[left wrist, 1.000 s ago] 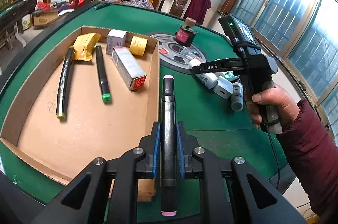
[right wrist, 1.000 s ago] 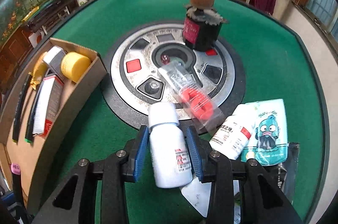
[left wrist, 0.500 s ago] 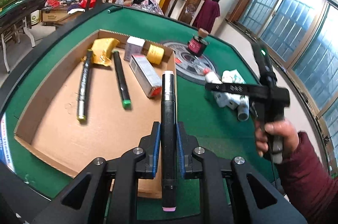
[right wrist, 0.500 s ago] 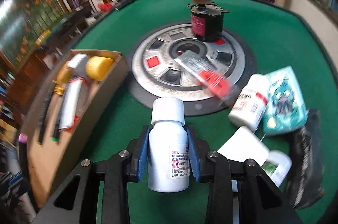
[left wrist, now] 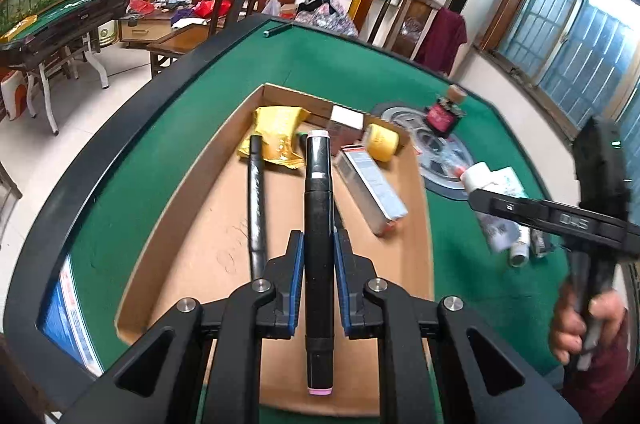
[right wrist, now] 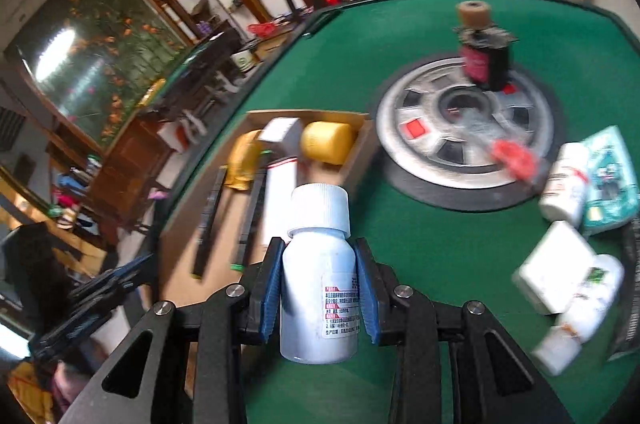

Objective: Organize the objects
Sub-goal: 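Lower the marker and white bottle into the cardboard box and open both grippers, then move the left gripper to the white charger while the right gripper approaches the green-labelled bottle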

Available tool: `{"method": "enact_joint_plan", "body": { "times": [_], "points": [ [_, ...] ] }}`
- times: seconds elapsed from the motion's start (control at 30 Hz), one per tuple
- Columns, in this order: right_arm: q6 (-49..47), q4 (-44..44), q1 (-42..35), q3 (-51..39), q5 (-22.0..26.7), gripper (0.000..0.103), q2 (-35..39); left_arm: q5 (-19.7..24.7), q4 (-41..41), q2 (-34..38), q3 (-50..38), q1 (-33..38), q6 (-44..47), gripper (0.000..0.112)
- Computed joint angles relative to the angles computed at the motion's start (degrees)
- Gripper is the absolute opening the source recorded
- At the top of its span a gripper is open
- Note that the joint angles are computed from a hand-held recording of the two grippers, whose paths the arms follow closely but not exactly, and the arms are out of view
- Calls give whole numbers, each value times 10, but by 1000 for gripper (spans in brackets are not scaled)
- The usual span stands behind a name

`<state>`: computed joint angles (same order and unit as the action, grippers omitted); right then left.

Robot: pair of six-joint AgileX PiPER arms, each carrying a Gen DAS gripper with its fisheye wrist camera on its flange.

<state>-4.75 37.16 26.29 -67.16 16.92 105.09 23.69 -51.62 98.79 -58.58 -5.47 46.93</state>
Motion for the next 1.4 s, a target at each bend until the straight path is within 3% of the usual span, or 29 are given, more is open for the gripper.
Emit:
{"method": "enact_joint_plan", "body": {
  "times": [0.1,0.4,0.57,0.87,1.03,1.17,1.33,1.4],
  "points": [
    [0,17,14,-45,19,37,31,19,65,49,-55,-6,-66,14],
    [96,-51,56,-214,86,38,160,87,218,183,-204,-17,-240,14],
    [176,-127,65,-311,128,38,230,86,225,197,-224,-19,-254,14],
    [294,-285,84,-393,171,38,265,67,166,179,-195,-7,-201,15],
    [338,-350,89,-420,189,38,278,50,89,134,-142,2,-124,44],
    [341,-351,83,-418,186,39,275,35,57,98,-105,4,-90,57],
    [351,-338,75,-333,121,48,216,42,43,71,-81,12,-82,68],
    [380,-372,77,-284,90,58,178,40,44,61,-70,13,-85,70]
  ]
}}
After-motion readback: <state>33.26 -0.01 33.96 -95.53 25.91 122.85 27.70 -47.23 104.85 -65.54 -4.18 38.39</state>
